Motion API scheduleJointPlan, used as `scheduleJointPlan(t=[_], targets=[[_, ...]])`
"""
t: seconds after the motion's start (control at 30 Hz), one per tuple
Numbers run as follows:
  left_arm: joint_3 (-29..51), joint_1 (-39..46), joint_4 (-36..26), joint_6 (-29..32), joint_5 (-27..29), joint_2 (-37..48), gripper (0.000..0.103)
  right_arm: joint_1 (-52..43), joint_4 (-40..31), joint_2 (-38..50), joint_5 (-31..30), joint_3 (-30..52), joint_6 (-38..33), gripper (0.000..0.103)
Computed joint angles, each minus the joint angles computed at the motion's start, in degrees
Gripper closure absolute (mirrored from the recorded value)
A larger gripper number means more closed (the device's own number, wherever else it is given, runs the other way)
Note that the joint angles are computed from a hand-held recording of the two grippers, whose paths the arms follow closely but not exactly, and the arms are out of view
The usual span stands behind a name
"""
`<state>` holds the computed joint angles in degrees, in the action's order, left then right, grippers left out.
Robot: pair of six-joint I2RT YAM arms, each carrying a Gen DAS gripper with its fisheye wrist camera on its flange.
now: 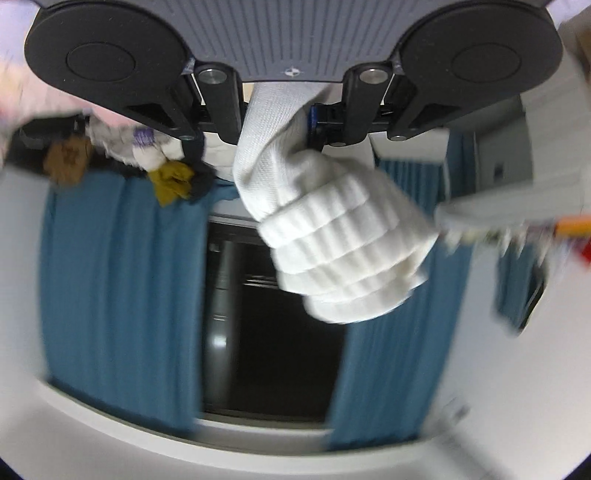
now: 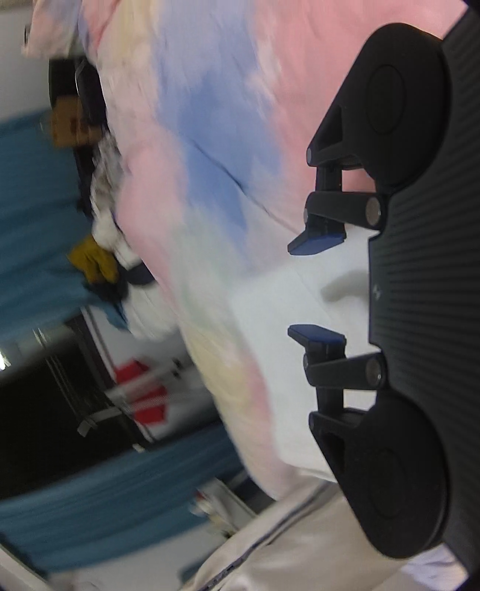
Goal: Fold clothes
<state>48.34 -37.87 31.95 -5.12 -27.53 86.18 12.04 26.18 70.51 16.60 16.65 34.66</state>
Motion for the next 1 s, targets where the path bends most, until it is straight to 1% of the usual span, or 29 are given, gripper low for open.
scheduleJointPlan(t=[0.07,0.1,0.13,0.2,0.27,0.3,0.37,0.4,0.43,0.5,0.53,0.6,0.63,0.67,0.7,0.73,0.77,0.8,0.9,0.97,1.0], targets=[[1.6,-7.6,5.9,2.9,-6.1,7.7,0.085,-4.1,-1.4,-4.5,-2.3,-1.4,0.7,0.057],[3.0,-10.9,7.4,3.6,-8.3,11.9,0.085,-6.3,-2.0,-6.3,-3.9,-2.0,1.1,0.057],[5.0,-13.8,7.4,3.8,-9.7,16.6,0.085,-8.6,-2.4,-7.9,-5.8,-2.6,1.6,0.057],[9.4,-17.8,5.8,4.4,-10.2,24.8,0.085,-13.1,-1.9,-10.5,-9.9,-4.4,3.1,0.057],[15.3,-20.7,0.4,6.0,-10.5,31.9,0.085,-17.7,1.8,-12.1,-15.1,-7.3,5.5,0.057],[17.4,-21.8,-0.9,6.8,-11.6,34.8,0.085,-20.1,3.7,-12.6,-17.8,-8.7,6.8,0.057],[19.4,-23.4,1.5,11.1,-14.8,38.8,0.084,-23.6,7.5,-12.0,-22.5,-10.2,8.9,0.057],[20.4,-23.7,1.0,12.2,-15.5,39.6,0.082,-24.9,9.4,-11.1,-24.6,-10.7,9.9,0.057],[20.6,-23.6,0.3,13.1,-14.8,39.6,0.083,-25.7,11.0,-10.1,-26.1,-10.9,10.6,0.057],[20.1,-23.3,0.0,15.6,-13.2,39.0,0.077,-25.5,13.0,-7.6,-27.0,-10.3,11.0,0.057],[18.1,-22.5,-0.1,16.2,-10.6,37.7,0.075,-25.4,13.9,-6.3,-27.6,-9.9,11.2,0.057],[14.3,-20.7,-0.5,17.6,-5.1,35.1,0.062,-25.7,16.3,-2.8,-31.4,-9.2,11.9,0.057],[13.2,-19.8,-2.5,18.0,-2.6,33.8,0.058,-26.0,17.9,-0.9,-33.8,-9.0,12.6,0.057],[11.6,-19.1,-2.9,19.1,-0.5,32.4,0.052,-26.2,19.8,0.7,-35.9,-8.9,13.8,0.055],[8.7,-18.5,-2.0,20.4,0.9,30.6,0.044,-25.9,20.8,1.5,-36.8,-9.0,15.0,0.052],[6.8,-17.9,-2.4,21.4,1.8,29.0,0.039,-25.2,21.6,2.2,-36.9,-9.0,16.1,0.039],[5.1,-17.0,-3.2,21.6,3.1,27.2,0.037,-23.8,22.2,2.4,-35.5,-9.1,17.0,0.024],[3.4,-16.0,-4.0,21.8,4.3,25.3,0.035,-22.3,22.5,2.7,-34.4,-9.0,17.3,0.015],[-2.3,-14.0,-4.1,24.0,5.7,19.7,0.030,-18.6,19.5,2.7,-33.8,-7.3,16.5,0.015],[-5.2,-11.9,-3.0,23.0,6.3,17.8,0.030,-16.5,15.5,2.4,-33.9,-5.6,15.4,0.016],[-6.6,-10.8,-2.6,22.5,6.7,16.9,0.030,-14.8,12.5,1.8,-31.9,-4.7,14.3,0.016]])
